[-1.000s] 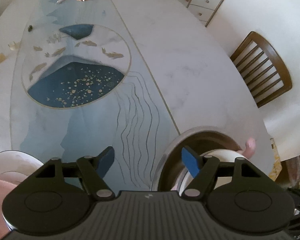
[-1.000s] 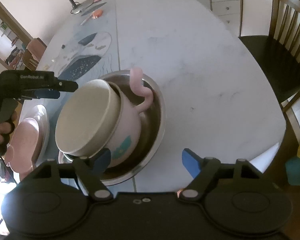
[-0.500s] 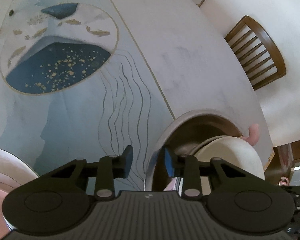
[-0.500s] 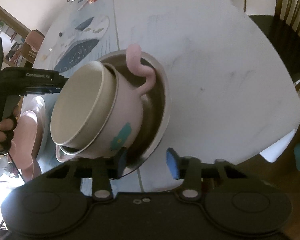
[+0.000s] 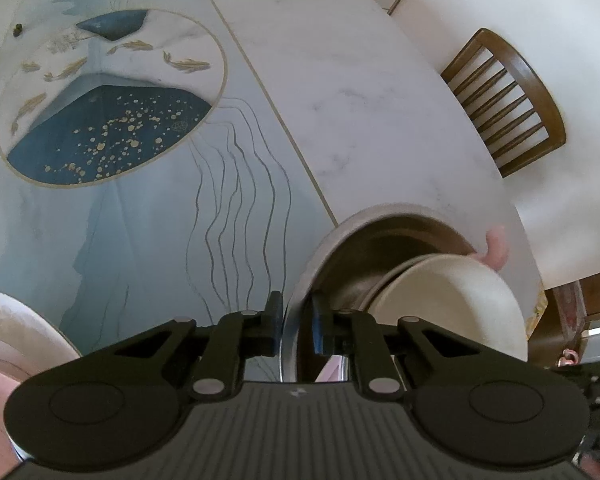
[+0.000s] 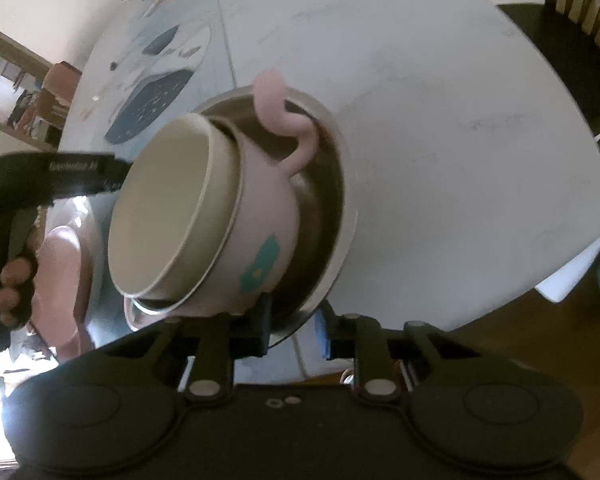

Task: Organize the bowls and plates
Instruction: 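Lift the nested bowl stack with both tools and carry it over the plates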

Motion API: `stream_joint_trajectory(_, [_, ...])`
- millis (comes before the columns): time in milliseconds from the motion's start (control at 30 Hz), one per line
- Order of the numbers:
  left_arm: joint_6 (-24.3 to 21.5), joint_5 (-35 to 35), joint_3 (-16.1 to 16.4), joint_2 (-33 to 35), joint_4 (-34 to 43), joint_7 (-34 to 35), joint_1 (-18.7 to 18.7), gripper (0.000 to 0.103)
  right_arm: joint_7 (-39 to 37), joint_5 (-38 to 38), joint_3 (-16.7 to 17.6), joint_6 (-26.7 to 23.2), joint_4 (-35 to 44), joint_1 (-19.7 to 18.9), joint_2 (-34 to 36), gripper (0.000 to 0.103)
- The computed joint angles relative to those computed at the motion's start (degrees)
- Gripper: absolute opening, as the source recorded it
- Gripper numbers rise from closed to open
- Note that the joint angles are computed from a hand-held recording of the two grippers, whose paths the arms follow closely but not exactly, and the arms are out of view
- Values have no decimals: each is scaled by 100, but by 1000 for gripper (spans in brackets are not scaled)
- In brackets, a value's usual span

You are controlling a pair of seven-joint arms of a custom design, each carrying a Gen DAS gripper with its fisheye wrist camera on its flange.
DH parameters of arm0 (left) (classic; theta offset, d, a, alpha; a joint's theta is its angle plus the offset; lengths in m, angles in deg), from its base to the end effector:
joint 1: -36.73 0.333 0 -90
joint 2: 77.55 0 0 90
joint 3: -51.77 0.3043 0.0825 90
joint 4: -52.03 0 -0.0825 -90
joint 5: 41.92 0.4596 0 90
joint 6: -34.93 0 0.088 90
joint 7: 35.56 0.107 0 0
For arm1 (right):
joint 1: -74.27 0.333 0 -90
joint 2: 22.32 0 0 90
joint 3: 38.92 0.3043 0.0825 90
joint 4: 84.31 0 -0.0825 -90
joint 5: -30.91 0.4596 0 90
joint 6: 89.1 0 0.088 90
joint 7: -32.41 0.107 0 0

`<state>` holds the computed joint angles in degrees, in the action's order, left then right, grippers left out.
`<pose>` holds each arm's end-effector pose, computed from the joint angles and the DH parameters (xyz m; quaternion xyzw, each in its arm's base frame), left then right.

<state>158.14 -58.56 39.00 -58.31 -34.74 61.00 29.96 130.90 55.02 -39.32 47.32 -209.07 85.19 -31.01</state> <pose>0.7167 -0.2461 0.4775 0.5747 -0.7870 0.2214 0.0365 0.5939 0.1144 0.4495 -0.6067 0.7573 0.0373 0.2387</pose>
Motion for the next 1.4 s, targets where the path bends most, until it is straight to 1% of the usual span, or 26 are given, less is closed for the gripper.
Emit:
stream_joint_trajectory(267, [269, 15, 32, -333, -453, -187, -11, 13, -43, -190, 3, 77, 16, -31, -13, 18])
stream_joint_trajectory(667, [443, 90, 177, -963, -850, -571, 44, 12, -361, 5, -31, -252, 453, -24, 20, 16])
stream_joint_trajectory(833, [640, 31, 273, -1348, -1160, -757, 130, 12, -586, 59, 8, -326, 744, 19, 118, 16])
stream_joint_trajectory(1100, [909, 199, 459, -1984, -1676, -1149, 270, 12, -1116, 307, 113, -419, 1439, 120, 523, 15])
stream_joint_trajectory(1400, [1046, 605, 694, -2673, -2304, -1718, 544, 12, -1672, 569, 381, -642, 2409, 251, 1248, 15])
